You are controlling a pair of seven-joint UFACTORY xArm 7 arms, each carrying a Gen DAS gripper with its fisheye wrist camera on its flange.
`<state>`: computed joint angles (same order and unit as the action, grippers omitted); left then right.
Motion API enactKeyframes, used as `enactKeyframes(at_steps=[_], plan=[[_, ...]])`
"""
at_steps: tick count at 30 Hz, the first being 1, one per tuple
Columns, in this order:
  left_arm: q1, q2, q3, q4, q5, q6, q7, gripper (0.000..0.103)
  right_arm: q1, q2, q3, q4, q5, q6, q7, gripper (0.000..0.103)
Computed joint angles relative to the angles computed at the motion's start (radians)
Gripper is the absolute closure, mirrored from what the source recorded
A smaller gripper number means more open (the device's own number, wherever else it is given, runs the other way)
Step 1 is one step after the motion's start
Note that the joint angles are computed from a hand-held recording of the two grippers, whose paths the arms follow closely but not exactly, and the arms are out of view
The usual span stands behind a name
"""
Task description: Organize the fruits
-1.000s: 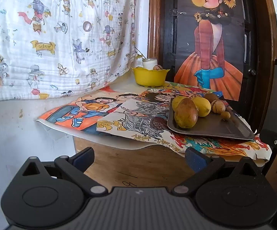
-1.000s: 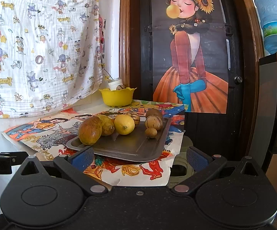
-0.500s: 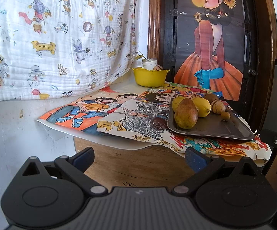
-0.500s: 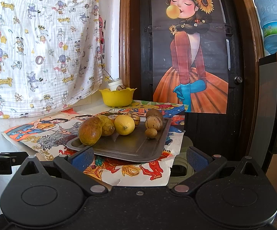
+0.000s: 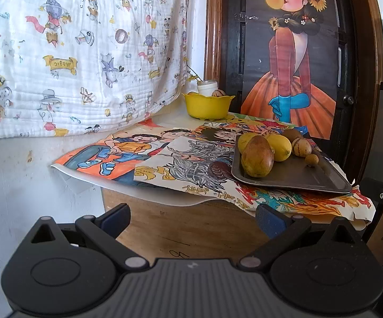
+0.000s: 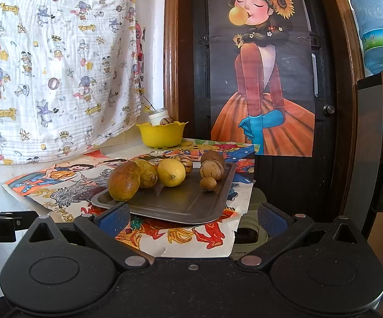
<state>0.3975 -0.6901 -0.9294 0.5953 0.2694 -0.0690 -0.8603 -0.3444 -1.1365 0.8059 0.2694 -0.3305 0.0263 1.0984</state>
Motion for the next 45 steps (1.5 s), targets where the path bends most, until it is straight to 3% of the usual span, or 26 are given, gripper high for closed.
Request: enactKeyframes(at_steps=[41,45], plan=[[-0.016,0.008,0.012,-0.007,0.001,0.003,-0.011,0.0,0.003,-0.003,-0.002,0.0,-0.005,0.004,0.006,0.0],[-0.033,0.017,0.022,0.012,-0.004,0.069,-0.029,0.0,0.003,-0.002,-0.001,0.001,-0.005,0.005,0.007,0.0]])
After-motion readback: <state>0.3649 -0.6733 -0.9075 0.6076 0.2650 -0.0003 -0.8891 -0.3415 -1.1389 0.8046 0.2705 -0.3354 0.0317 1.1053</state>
